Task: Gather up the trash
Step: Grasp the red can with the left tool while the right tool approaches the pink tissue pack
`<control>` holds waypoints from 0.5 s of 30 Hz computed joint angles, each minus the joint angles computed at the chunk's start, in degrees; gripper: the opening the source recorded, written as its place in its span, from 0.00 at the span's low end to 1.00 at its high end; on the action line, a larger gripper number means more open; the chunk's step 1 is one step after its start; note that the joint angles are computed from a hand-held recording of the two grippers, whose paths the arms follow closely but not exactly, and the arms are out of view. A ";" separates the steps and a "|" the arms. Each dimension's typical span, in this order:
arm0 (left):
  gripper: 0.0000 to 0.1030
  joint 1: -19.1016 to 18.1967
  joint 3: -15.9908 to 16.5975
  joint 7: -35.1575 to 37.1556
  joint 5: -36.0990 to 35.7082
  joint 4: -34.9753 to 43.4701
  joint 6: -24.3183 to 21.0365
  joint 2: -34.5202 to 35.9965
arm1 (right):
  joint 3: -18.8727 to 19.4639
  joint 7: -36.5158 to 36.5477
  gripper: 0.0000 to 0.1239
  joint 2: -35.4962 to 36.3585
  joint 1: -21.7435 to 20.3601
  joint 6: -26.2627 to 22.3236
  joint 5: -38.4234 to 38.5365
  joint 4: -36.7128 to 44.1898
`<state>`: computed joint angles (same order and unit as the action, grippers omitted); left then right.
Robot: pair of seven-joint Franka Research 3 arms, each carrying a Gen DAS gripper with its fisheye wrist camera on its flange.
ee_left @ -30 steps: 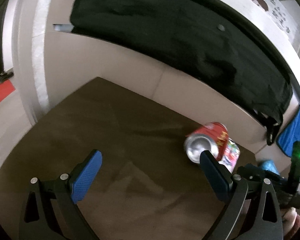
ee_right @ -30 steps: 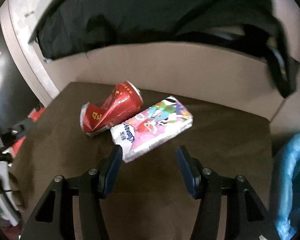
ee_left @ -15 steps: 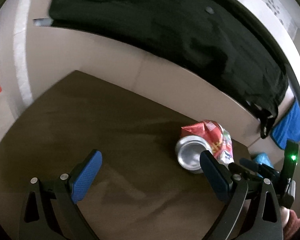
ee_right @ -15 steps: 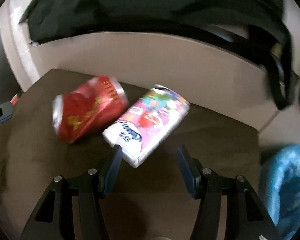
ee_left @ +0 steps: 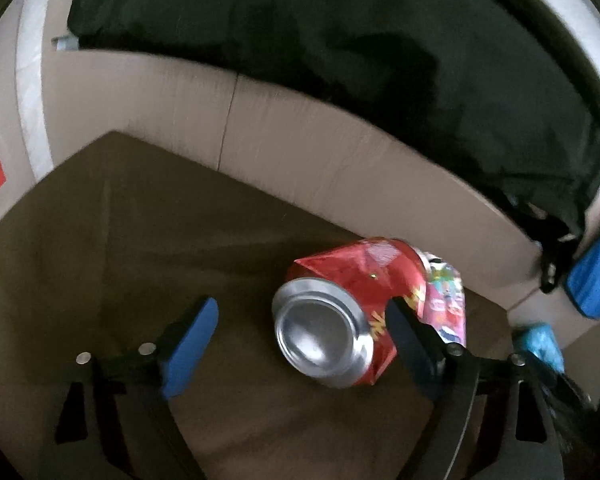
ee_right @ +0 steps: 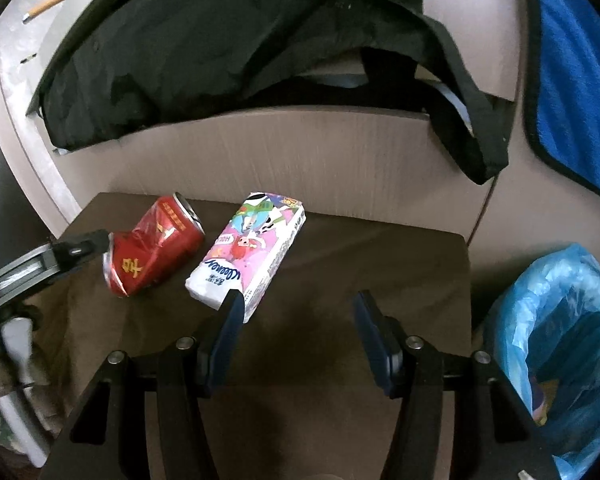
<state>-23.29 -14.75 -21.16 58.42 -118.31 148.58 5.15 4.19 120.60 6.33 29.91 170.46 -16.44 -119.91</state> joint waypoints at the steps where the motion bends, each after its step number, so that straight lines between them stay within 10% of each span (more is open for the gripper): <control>1: 0.80 0.10 0.04 -0.28 -1.06 0.44 -0.06 0.68 | 0.05 -0.48 0.44 -0.40 -0.24 0.65 0.37 -0.68; 9: 0.50 0.57 1.19 -1.26 -4.79 0.54 2.43 1.90 | 0.67 -2.00 0.44 0.04 -0.26 3.35 3.61 -1.60; 15: 0.50 0.78 0.61 -2.10 -1.80 -3.18 0.33 -2.96 | 2.36 -8.31 0.44 1.07 -0.09 2.33 10.24 0.14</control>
